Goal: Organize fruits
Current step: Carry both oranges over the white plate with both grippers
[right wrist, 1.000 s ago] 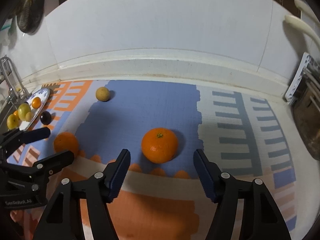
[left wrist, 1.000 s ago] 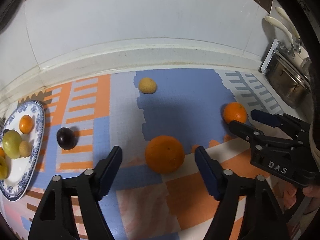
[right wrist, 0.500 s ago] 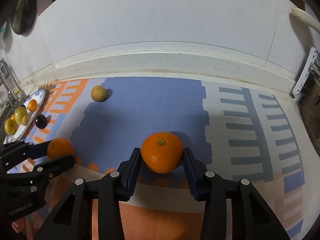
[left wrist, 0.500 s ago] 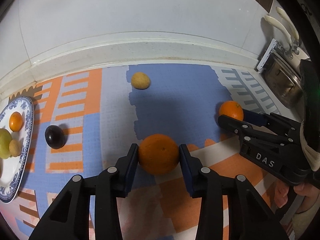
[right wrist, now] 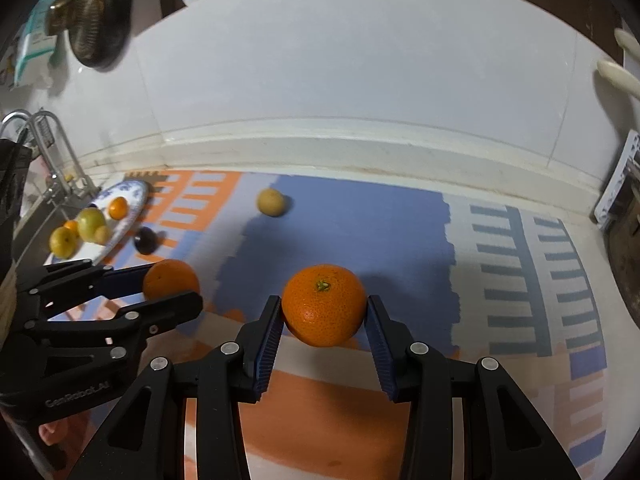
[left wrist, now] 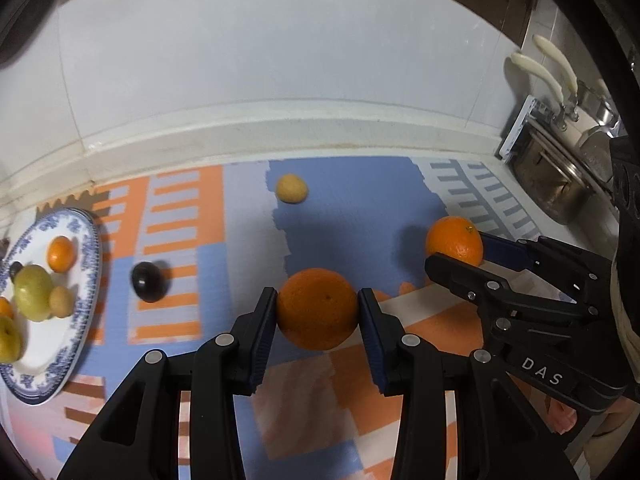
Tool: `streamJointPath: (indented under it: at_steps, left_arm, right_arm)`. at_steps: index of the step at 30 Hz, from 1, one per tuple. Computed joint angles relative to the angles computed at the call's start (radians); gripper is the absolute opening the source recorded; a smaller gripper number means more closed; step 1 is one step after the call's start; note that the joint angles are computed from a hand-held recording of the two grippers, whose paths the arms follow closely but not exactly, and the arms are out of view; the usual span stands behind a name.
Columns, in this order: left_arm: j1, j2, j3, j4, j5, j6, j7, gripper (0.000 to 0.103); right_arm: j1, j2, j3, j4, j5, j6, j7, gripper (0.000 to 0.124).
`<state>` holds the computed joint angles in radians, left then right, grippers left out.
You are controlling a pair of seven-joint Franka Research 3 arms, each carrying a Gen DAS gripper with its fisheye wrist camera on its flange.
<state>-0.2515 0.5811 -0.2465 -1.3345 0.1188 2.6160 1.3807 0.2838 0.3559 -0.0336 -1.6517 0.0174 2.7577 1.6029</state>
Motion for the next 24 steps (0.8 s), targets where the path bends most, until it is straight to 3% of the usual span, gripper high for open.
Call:
streamJointPath:
  at_steps: [8, 16, 24]
  left_arm:
    - [0.041, -0.111, 0.003, -0.149, 0.002, 0.091, -0.005, 0.040]
    - [0.109, -0.185, -0.023, -0.240, -0.054, 0.130, 0.076, 0.040]
    - [0.168, -0.251, -0.030, -0.304, -0.134, 0.164, 0.163, 0.040]
  right_arm:
    - [0.032, -0.031, 0.012, -0.014, -0.007, 0.030, 0.009, 0.043]
    - [0.111, -0.045, -0.027, 0.000, -0.130, 0.030, 0.163, 0.043]
    - [0.146, -0.019, -0.020, 0.063, -0.197, 0.018, 0.249, 0.043]
